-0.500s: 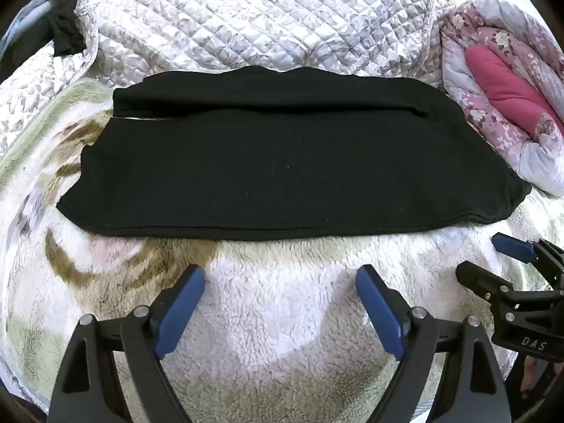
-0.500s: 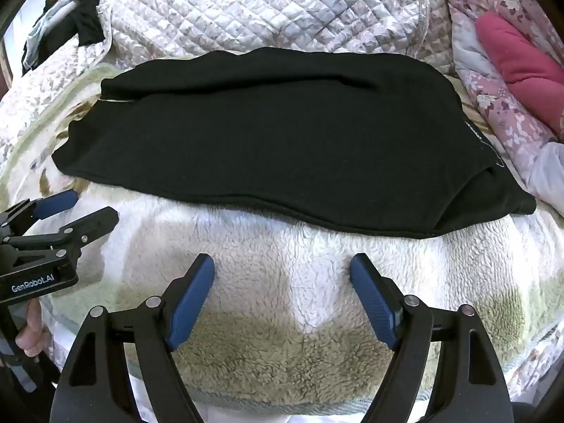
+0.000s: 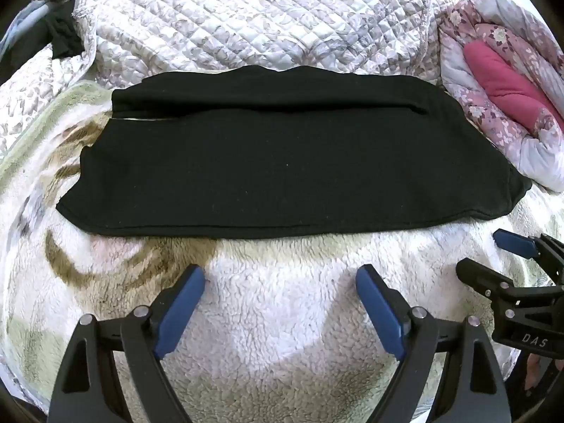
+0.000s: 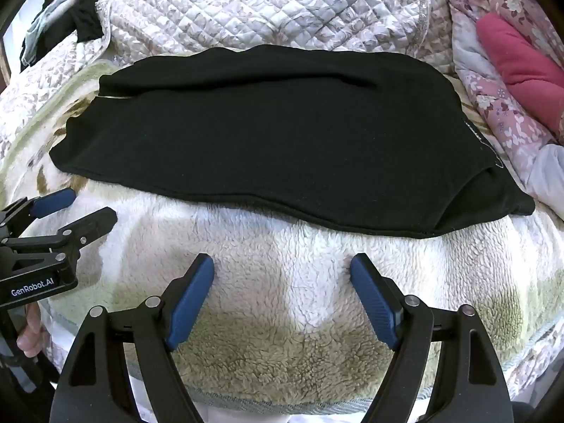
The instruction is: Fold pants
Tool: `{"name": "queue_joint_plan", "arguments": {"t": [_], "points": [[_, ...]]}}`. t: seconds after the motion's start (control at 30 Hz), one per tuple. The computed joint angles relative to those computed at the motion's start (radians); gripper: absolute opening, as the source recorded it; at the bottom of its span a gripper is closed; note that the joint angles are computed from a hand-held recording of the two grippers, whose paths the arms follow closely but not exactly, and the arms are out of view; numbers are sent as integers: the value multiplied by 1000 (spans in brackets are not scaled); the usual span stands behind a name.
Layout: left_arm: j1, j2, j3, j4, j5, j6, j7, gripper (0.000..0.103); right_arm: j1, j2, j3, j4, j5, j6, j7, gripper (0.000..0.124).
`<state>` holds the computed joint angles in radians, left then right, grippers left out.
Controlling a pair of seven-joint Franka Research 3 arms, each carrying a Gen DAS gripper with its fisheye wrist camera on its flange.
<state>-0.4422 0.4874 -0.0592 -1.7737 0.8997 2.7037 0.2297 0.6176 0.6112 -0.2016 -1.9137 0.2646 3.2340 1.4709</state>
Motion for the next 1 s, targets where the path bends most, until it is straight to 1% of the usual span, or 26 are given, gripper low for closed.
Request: {"name": "queue_joint_plan", "arguments": {"t": [0.07, 0.1, 0.23, 1.0], "points": [[0, 0, 0, 0, 0, -1, 1, 90, 9, 7, -9, 10, 1, -8, 4, 80], [0, 0, 0, 0, 0, -1, 2, 90, 28, 7, -27, 8, 2, -11, 12, 80], [-7, 8, 1, 8, 3, -5, -4, 90, 38, 9, -39, 13, -5, -20, 25, 80], [-11, 6, 1, 5, 10, -5, -16, 90, 36, 7, -41, 14, -41, -31, 56, 80]]}}
